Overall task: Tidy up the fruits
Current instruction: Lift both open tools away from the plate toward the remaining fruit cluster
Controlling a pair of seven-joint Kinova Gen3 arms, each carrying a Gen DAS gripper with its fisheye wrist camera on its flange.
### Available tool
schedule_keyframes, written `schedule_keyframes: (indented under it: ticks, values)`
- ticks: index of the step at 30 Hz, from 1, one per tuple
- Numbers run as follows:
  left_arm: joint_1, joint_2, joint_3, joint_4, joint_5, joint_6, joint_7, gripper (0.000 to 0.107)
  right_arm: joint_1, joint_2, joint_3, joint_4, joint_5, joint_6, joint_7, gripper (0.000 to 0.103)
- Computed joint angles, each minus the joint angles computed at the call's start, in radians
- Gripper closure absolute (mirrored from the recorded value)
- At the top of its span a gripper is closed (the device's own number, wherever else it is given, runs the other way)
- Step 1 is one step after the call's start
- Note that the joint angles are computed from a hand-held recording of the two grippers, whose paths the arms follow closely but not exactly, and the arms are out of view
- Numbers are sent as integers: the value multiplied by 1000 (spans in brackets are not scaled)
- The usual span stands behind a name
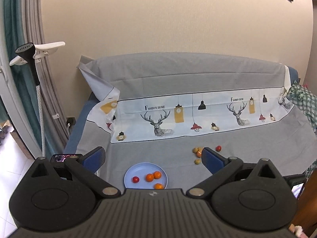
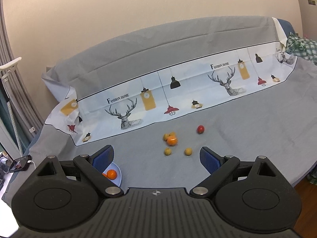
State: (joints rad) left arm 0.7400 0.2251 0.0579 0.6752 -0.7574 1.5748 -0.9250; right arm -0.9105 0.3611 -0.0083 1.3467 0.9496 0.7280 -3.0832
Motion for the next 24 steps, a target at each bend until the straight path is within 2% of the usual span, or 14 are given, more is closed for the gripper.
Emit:
schedule_keyframes:
  ticks: [14,16,21,24]
  values:
    - [-31,44,-40,-52,28,-5,-24,4,11,43,13,-60,-65,22,71,9]
    - [-32,49,-59,-34,31,-29,-2,4,10,50,21,-64,-71,25,73,9]
    - [-71,85,-59,23,32,-132,-48,4,22,72,42,-73,-92,17,62,8]
    - [-97,146,-71,-3,58,-161,-72,4,27,86,68,-63,-82,-2,30,7]
